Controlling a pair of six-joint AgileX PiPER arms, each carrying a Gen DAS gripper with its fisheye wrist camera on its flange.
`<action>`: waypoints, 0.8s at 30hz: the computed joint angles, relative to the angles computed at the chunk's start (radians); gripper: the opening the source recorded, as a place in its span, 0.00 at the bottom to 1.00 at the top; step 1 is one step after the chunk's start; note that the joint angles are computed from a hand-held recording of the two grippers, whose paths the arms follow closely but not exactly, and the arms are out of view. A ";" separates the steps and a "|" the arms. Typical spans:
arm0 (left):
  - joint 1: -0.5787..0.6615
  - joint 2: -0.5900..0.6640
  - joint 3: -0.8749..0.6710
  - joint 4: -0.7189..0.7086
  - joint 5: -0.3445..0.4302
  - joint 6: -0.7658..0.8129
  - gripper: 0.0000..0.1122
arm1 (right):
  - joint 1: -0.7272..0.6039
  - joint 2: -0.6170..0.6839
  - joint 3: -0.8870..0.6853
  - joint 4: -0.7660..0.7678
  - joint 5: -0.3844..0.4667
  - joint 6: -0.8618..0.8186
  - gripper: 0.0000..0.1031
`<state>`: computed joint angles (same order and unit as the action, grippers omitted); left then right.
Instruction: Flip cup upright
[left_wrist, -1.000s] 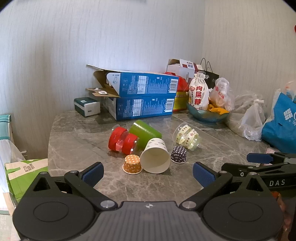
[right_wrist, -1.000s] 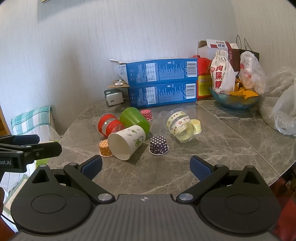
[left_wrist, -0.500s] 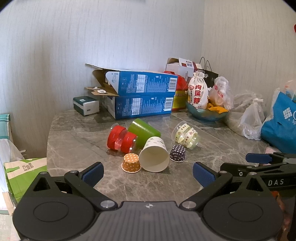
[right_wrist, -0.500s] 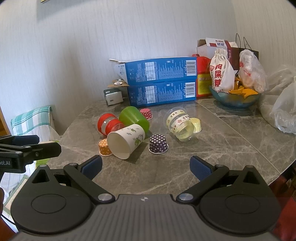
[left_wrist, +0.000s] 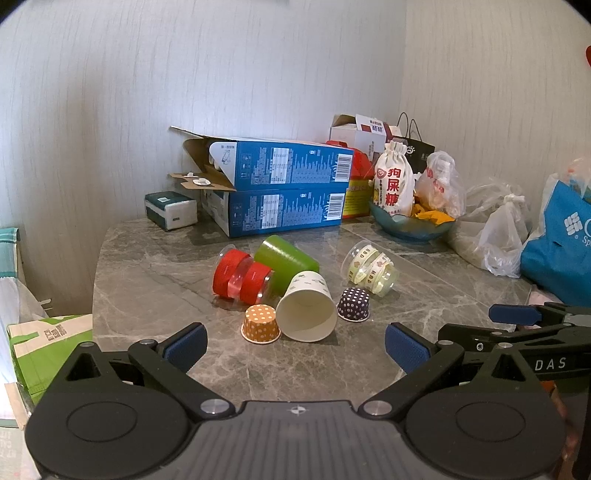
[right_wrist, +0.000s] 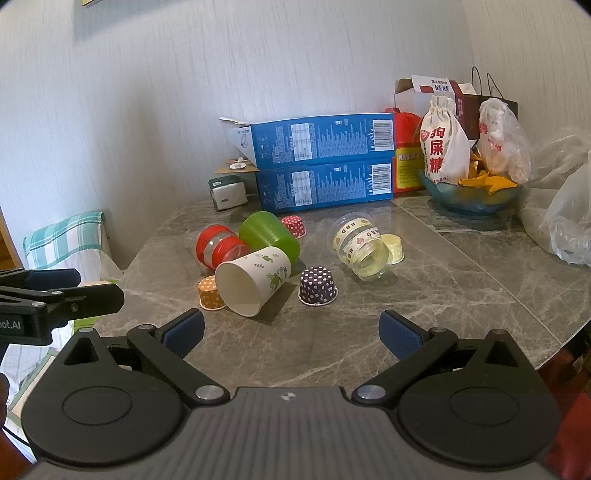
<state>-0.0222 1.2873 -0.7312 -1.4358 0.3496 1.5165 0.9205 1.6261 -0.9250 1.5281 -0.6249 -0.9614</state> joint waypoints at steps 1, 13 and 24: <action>0.000 0.000 0.001 -0.003 0.001 0.003 0.92 | 0.000 0.001 -0.001 -0.002 0.001 0.000 0.99; 0.032 -0.036 -0.072 0.219 0.045 -0.236 0.92 | -0.012 -0.042 -0.030 0.054 0.011 -0.104 0.99; 0.104 0.072 -0.125 0.083 0.155 -0.084 0.92 | -0.116 -0.069 -0.023 -0.036 0.153 -0.161 0.99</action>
<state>0.0820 1.3597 -0.8559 -1.3530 0.5047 1.4324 0.8044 1.5573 -0.9481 1.4917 -0.4715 -1.1224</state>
